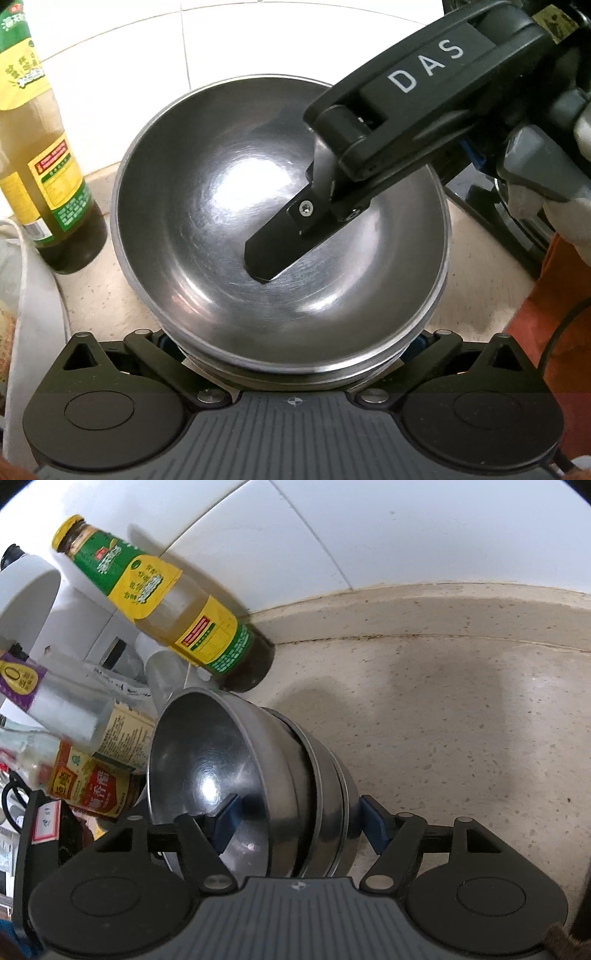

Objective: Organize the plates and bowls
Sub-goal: 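Lift the bowl stack and carry it over the red towel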

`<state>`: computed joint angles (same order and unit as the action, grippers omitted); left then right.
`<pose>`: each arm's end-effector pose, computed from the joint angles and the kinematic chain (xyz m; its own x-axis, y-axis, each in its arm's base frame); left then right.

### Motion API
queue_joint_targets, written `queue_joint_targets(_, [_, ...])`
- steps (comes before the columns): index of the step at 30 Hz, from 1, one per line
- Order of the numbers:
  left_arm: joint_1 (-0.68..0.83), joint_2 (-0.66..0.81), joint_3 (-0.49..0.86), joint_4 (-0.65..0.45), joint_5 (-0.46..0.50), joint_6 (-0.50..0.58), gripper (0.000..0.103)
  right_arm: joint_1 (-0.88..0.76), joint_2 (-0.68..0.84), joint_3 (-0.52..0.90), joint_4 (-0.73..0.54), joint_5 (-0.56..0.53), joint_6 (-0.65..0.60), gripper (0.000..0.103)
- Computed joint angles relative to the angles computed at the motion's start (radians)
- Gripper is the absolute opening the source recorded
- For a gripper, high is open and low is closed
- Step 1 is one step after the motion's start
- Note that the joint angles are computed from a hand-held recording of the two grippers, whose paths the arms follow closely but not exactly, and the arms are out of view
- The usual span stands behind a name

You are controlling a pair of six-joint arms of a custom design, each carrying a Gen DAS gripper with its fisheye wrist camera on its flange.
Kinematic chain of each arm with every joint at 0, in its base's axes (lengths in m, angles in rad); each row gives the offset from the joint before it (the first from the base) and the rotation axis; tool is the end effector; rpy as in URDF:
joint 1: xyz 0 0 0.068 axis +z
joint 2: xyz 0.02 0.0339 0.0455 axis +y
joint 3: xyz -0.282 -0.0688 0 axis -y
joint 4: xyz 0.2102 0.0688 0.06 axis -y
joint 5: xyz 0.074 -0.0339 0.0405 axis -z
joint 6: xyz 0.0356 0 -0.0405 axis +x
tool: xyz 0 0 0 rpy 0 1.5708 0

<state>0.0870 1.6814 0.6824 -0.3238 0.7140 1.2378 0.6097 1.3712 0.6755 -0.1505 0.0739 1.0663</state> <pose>0.2412 -0.0024 0.1517 -0.2264 0.6972 -0.6802 0.9436 0.3303 0.0245 0.1954 0.1333 0.2192 -0.7615 0.5330 -0.3688 0.2807 0.7841 0.5535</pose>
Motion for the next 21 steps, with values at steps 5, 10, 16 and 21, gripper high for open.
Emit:
queue_joint_targets(5, [-0.013, -0.054, -0.021, 0.000, 0.001, -0.016, 0.103, 0.008, -0.038, 0.003, -0.035, 0.026, -0.002, 0.063])
queue_joint_targets(10, [0.021, -0.135, -0.017, -0.058, 0.033, -0.011, 0.103, 0.026, -0.085, 0.040, -0.096, 0.069, -0.013, 0.063])
queue_joint_targets(16, [0.115, -0.269, -0.019, -0.191, 0.081, 0.067, 0.103, 0.105, -0.126, 0.132, -0.204, 0.152, -0.007, 0.063])
queue_joint_targets(21, [0.266, -0.360, 0.006, -0.392, 0.130, 0.223, 0.103, 0.214, -0.151, 0.206, -0.290, 0.234, 0.035, 0.063])
